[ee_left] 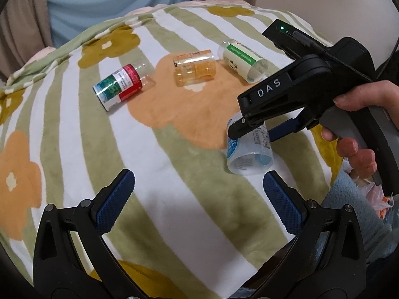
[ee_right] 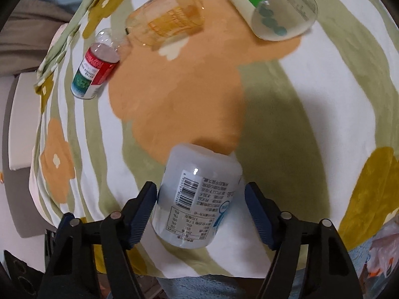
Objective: Flip cup upside down
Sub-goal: 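Grasp the white cup with the right gripper while the left gripper releases it, then lower the white cup rim-down onto the blanket and open the right gripper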
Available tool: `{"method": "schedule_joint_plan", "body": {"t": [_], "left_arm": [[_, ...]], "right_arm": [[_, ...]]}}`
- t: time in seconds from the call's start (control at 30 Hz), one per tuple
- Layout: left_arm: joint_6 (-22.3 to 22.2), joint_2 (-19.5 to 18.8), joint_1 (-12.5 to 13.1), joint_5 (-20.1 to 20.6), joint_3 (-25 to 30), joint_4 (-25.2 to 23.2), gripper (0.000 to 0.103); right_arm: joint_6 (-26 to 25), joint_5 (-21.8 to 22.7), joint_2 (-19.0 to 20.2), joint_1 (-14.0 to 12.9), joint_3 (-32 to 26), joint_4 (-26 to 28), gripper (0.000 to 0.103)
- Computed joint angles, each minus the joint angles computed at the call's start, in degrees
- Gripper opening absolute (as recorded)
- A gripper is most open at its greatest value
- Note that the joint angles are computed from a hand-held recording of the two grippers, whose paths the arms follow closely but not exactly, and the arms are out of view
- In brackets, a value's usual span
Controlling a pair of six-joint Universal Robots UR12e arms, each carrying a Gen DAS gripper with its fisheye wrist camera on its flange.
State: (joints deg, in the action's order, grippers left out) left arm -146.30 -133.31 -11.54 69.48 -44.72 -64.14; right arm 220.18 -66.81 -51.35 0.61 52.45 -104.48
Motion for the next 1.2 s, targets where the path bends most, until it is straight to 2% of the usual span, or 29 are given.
{"method": "schedule_joint_plan", "body": {"t": [0.1, 0.27, 0.4, 0.5, 0.6, 0.73, 0.87, 1.03, 1.1, 1.2], "left_arm": [[0.32, -0.09, 0.05, -0.38, 0.04, -0.33, 0.103], [0.69, -0.33, 0.10, -0.60, 0.32, -0.99, 0.103], [0.77, -0.32, 0.21, -0.74, 0.36, -1.45, 0.103], [0.86, -0.40, 0.25, -0.81, 0.59, -2.03, 0.103], [0.89, -0.43, 0.24, -0.84, 0.75, -2.54, 0.103], [-0.73, -0.32, 0.35, -0.82, 0.45, -2.46, 0.103], [-3.12, 0.34, 0.39, 0.98, -1.23, 0.05, 0.103], [-6.56, 0.47, 0.55, 1.29, -1.90, 1.11, 0.103], [-8.11, 0.40, 0.65, 0.82, -1.86, 1.04, 0.103], [-9.69, 0.61, 0.57, 1.59, -2.47, 2.18, 0.103]], "right_arm": [[0.43, 1.06, 0.20, -0.14, -0.06, -0.28, 0.062], [0.02, 0.54, 0.23, -0.02, -0.49, 0.25, 0.061], [0.83, 0.64, -0.30, -0.02, 0.61, -2.02, 0.060], [0.46, -0.56, -1.55, 0.05, 2.47, -6.19, 0.060], [-1.87, -3.61, -3.38, 0.31, 5.43, -14.25, 0.060], [-9.01, -13.23, -5.35, 1.97, 10.11, -27.68, 0.060], [-20.29, -22.09, -5.23, 4.08, 13.70, -39.92, 0.060], [-28.94, -29.05, -3.96, 5.54, 15.72, -47.20, 0.060], [-33.12, -31.44, -3.17, 6.09, 15.40, -47.87, 0.060], [-36.23, -30.81, -3.11, 6.22, 15.93, -47.44, 0.060]]}}
